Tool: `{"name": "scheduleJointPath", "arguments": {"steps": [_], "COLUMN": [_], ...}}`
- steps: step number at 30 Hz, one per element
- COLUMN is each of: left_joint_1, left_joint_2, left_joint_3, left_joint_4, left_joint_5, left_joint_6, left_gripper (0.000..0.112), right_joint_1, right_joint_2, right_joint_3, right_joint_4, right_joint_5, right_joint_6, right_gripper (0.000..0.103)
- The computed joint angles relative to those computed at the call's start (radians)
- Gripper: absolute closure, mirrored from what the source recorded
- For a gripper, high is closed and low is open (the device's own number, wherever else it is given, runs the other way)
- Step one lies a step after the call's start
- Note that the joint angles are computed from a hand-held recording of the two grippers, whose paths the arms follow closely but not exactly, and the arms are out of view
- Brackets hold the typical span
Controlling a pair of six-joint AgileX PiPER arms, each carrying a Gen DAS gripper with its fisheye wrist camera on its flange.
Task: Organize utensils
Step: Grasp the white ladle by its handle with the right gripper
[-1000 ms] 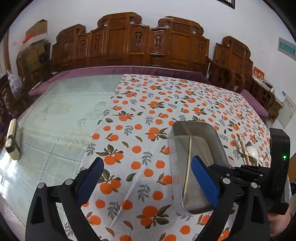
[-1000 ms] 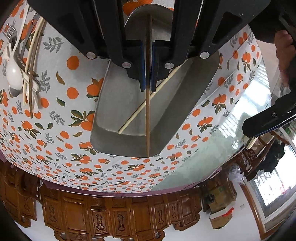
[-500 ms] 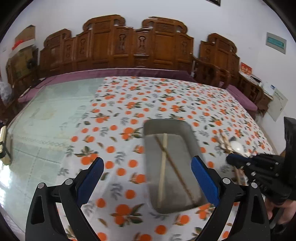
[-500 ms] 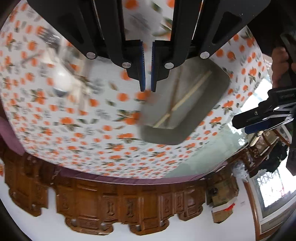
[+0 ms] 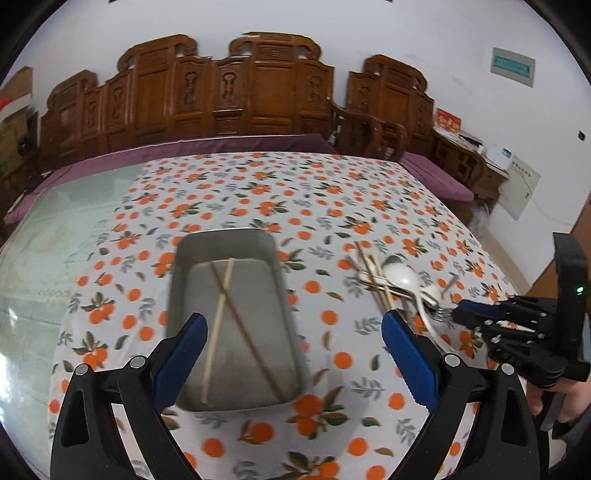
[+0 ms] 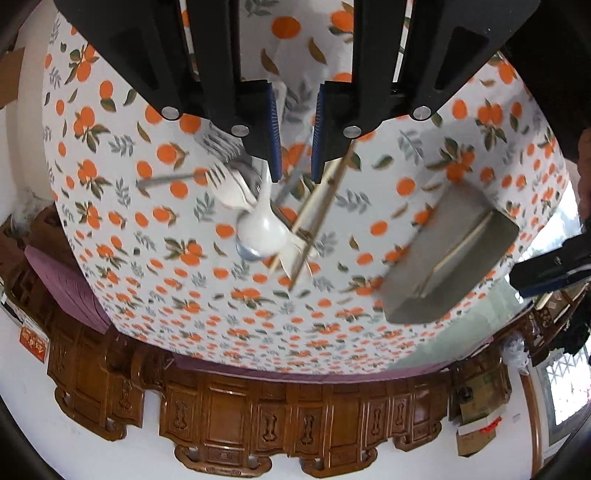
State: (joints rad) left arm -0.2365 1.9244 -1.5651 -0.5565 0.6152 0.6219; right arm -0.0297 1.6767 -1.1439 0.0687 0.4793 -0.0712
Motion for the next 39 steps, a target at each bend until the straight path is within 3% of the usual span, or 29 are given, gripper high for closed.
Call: {"name": "scheduleJointPath", "arguments": {"steps": [5,14,24,26,34,39], "left_joint_1": [-0.049,-0.091,-0.096,-0.100,-0.130,-0.165], "left_joint_2": [-0.003,0.019,0.015,0.010,0.017,0.051], "left_joint_3": [0.021,0.011,0.024,0.033,0.043,0.016], "left_joint_4": [0.030,0.069,0.077,0.075,0.076,0.105], "left_joint_5": [-0.006,0.009,-0.007,-0.014,-0.038,-0.039], "left_joint_6": [-0.032,-0.079,-0.077,-0.073,-0.069,-0.097], "left_gripper": [0.021,0.021,0.021,0.021,0.021,0.029], "right_joint_1": [-0.022,-0.057,-0.032,-0.022,-0.069,-0.110], "right_joint_2": [0.055,0.214,0.302,0.300,0.163,0.033], "right_joint_3": [0.010,-0.133,-0.250,-0.244,-0.128,-0.021], "right_joint_4": [0.031,0.089,-0.054,-0.097,0.083,0.150], "right_joint_5": [-0.020,0.024,0.071,0.066,0.016,-0.003], "right_joint_6": [-0.033,-0.085,0.056,0.081,-0.070,-0.163], "right_gripper": [0.080,0.080,0.083,0.092,0.093,0.092]}}
